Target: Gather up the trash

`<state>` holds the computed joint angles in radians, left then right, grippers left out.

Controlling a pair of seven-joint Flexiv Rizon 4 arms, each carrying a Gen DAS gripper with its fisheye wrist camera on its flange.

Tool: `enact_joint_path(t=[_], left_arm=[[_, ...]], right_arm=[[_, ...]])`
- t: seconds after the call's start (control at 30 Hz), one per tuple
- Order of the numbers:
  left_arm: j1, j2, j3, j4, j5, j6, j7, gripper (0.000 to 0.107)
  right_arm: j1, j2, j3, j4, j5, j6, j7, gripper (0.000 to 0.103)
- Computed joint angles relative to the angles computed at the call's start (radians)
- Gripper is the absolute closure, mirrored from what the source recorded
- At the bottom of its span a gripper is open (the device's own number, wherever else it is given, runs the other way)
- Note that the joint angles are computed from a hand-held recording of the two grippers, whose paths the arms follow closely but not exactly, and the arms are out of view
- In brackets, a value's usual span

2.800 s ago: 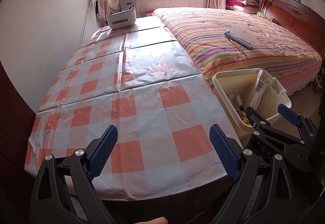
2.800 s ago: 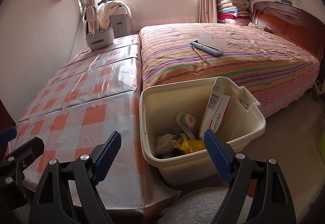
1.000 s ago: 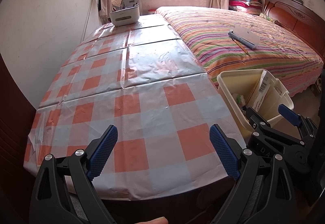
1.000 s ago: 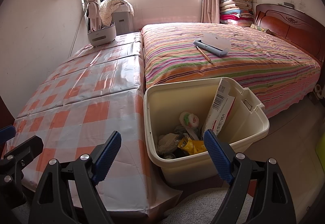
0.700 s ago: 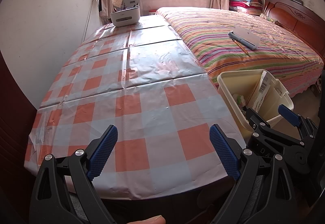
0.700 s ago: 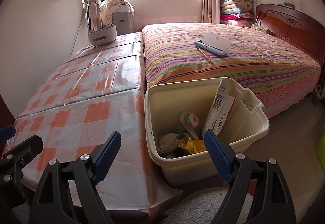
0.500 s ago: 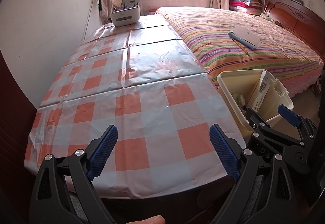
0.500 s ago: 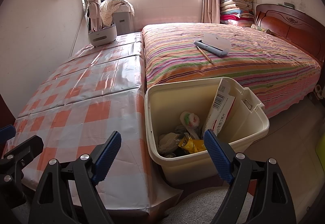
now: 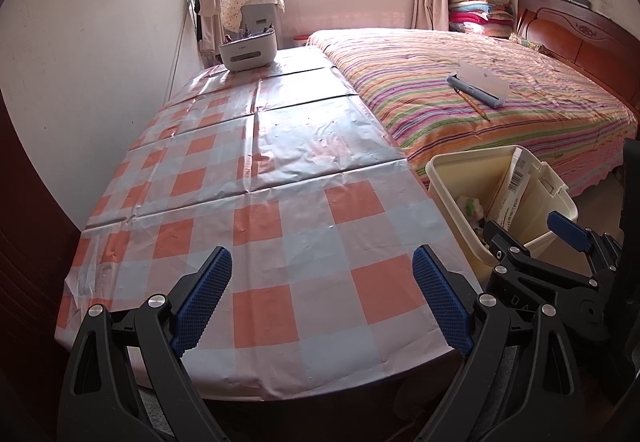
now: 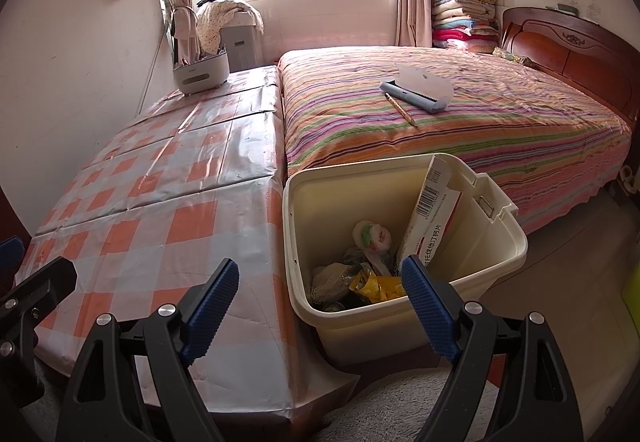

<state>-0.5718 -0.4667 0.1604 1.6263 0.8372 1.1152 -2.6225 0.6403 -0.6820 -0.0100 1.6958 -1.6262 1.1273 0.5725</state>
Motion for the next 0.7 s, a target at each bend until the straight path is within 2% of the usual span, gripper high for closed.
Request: enact_joint_path(t=[0.33, 0.7], left_arm=[[0.032, -0.008, -0.014, 0.014, -0.079, 0.013, 0.053, 0.016], [0.026, -0.015, 0.007, 0.021, -0.105, 0.028, 0.066, 0.016]], right_arm=[[0.000, -0.005, 0.000, -0.002, 0.017, 0.008, -0.019, 0.022], [0.011, -0.019, -0.011, -0.018, 0.046, 0.018, -0.052, 0.022]])
